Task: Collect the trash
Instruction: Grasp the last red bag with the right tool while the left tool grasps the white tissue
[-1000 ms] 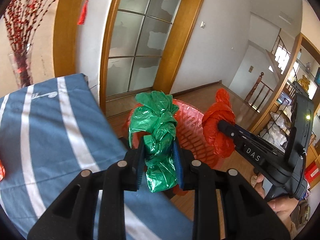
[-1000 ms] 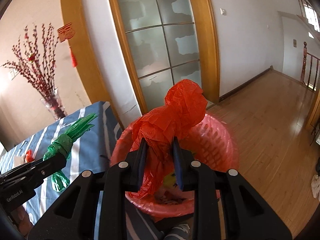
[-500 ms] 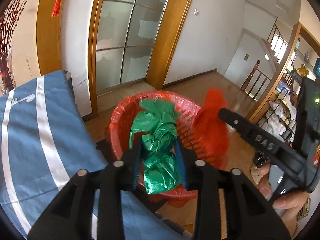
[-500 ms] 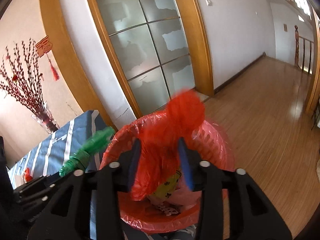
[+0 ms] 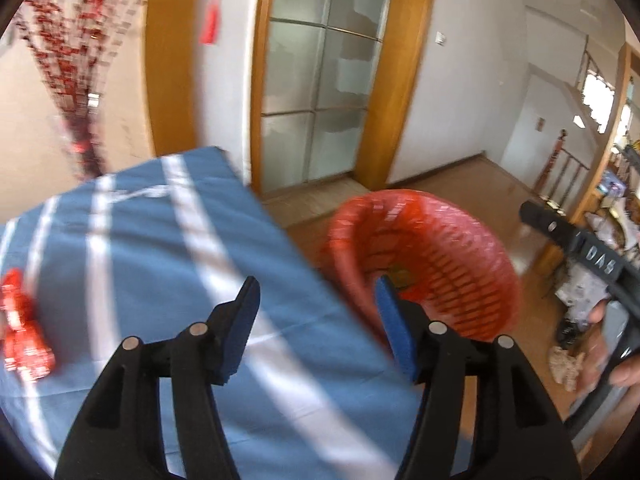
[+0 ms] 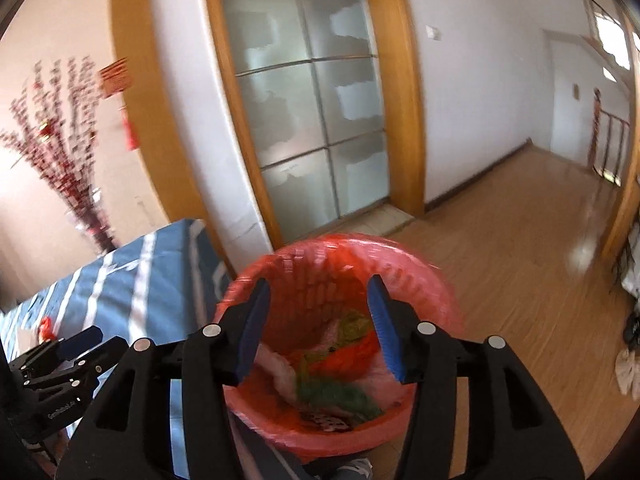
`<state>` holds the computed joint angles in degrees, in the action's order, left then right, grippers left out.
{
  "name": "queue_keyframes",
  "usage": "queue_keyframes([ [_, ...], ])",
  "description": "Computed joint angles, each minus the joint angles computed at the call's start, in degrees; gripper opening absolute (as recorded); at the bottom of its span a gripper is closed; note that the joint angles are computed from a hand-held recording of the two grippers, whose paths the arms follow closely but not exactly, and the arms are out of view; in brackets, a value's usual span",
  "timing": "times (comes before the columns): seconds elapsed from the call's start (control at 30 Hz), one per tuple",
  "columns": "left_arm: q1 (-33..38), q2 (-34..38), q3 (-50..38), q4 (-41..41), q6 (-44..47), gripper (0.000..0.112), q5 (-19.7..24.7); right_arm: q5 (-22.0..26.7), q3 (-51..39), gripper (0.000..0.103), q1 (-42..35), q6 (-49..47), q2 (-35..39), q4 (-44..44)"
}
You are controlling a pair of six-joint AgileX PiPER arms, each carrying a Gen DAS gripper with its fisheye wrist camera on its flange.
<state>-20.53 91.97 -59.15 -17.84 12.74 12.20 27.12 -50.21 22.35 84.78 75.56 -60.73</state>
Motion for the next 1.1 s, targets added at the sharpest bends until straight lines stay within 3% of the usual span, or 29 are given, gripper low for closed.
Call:
queue_keyframes([
  [0.1, 4.39, -4.91, 4.91, 3.33, -1.40, 0.060, -1.26, -0.04, -2.89, 0.052, 5.01, -1.75, 2.12, 0.98],
  [0.2, 11.88, -9.62, 9.02, 0.61, 3.27, 0.062, -1.18, -0.94, -6.45, 0.052, 9.40, -4.63, 5.45, 2.98],
  [0.33, 23.99, -11.84, 10.32, -10.30, 16.40, 0.062, 1.69, -1.74, -11.68, 0.052, 14.28, -8.18, 10.55, 6.00],
  [0.57, 44.21, -8.92, 7.86, -19.36, 29.05, 0.062, 4.96, -2.88, -25.06, 0.051, 21.22, -19.03, 22.45, 15.41],
  [0.67, 50.72, -7.52, 6.84, -24.64, 35.41, 0.062, 5.93, -2.96, -34.11, 0.051, 23.24, -30.23, 29.55, 26.28],
  [0.8, 55.77, -5.97, 5.99, -29.09, 41.45, 0.062, 6.45, -0.45, -45.65, 0.051, 25.66, -43.22, 38.08, 37.85],
  [0.93, 58.55, -4.03, 4.77, -32.61, 45.54, 0.062, 7.28, 5.45, -58.03, 0.050, 27.61, -50.60, 47.04, 42.93],
  [1.1, 58.90, -0.13, 0.82, -31.21, 43.45, 0.062, 8.03, 13.28, -72.11, 0.049, 27.57, -56.11, 56.09, 49.84],
])
